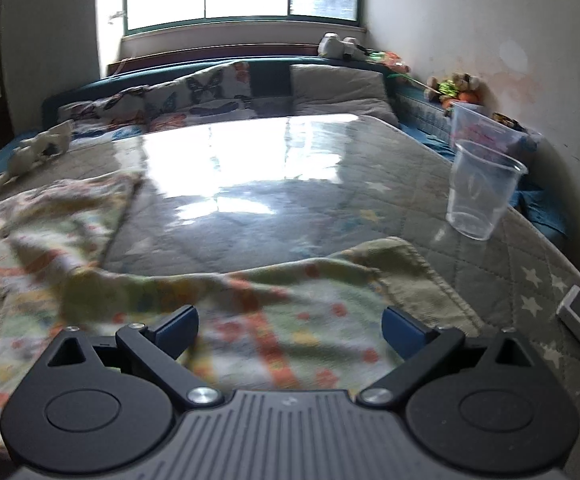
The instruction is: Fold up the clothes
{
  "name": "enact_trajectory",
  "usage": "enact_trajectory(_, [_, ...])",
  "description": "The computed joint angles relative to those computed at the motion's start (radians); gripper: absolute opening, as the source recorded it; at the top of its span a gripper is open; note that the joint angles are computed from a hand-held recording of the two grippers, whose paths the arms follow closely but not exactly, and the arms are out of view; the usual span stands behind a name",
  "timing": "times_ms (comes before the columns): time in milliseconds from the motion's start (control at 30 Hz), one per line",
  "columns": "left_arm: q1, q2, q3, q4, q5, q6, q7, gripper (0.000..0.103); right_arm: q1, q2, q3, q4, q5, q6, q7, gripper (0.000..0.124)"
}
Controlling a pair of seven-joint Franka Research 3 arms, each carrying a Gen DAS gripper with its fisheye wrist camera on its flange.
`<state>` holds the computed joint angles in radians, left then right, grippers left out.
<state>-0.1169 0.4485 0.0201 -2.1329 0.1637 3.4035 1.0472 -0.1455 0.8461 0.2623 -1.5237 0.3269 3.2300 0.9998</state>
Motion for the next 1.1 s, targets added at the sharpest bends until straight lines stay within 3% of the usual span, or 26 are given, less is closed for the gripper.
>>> enact_trajectory(167, [0.004, 0.025, 0.004, 0.043, -0.010, -0.013, -0.005, 0.039, -0.161, -0.042, 0.232, -0.111, -0.065, 0.017, -0.120, 0.100])
enact_trajectory(233, [0.031, 0.026, -0.020, 0.041, 0.007, -0.023, -0.011, 0.039, -0.228, -0.047, 0.336, -0.152, -0.102, 0.009, -0.180, 0.099])
enact_trajectory(300, [0.118, 0.021, -0.102, 0.027, 0.058, -0.022, -0.018, 0.040, -0.269, -0.045, 0.410, -0.174, -0.121, -0.009, -0.229, 0.099])
enact_trajectory(400, [0.170, 0.004, -0.145, 0.001, 0.099, -0.007, -0.034, 0.040, -0.302, -0.048, 0.485, -0.195, -0.119, -0.064, -0.296, 0.090])
enact_trajectory(467, [0.143, -0.012, -0.112, -0.018, 0.085, 0.026, -0.046, 0.039, -0.308, -0.055, 0.511, -0.203, -0.103, -0.113, -0.329, 0.084])
enact_trajectory(533, [0.087, -0.022, -0.051, -0.030, 0.043, 0.059, -0.041, 0.039, -0.296, -0.066, 0.513, -0.215, -0.086, -0.139, -0.355, 0.075])
enact_trajectory(633, [0.007, -0.025, 0.033, -0.032, -0.045, 0.067, -0.012, 0.039, -0.243, -0.081, 0.465, -0.208, -0.060, -0.175, -0.364, 0.061])
enact_trajectory(767, [0.000, -0.011, 0.049, -0.022, -0.095, 0.057, -0.009, 0.039, -0.183, -0.094, 0.397, -0.189, -0.004, -0.209, -0.345, 0.047])
enact_trajectory(867, [-0.003, -0.001, 0.056, -0.015, -0.114, 0.045, -0.008, 0.039, -0.155, -0.099, 0.365, -0.177, 0.034, -0.235, -0.348, 0.031])
enact_trajectory(933, [-0.017, 0.005, 0.072, -0.010, -0.130, 0.044, -0.005, 0.039, -0.154, -0.103, 0.364, -0.180, 0.063, -0.239, -0.367, 0.013])
enact_trajectory(1100, [-0.081, 0.027, 0.140, 0.018, -0.186, 0.027, 0.008, 0.039, -0.146, -0.118, 0.359, -0.190, 0.136, -0.233, -0.415, 0.003])
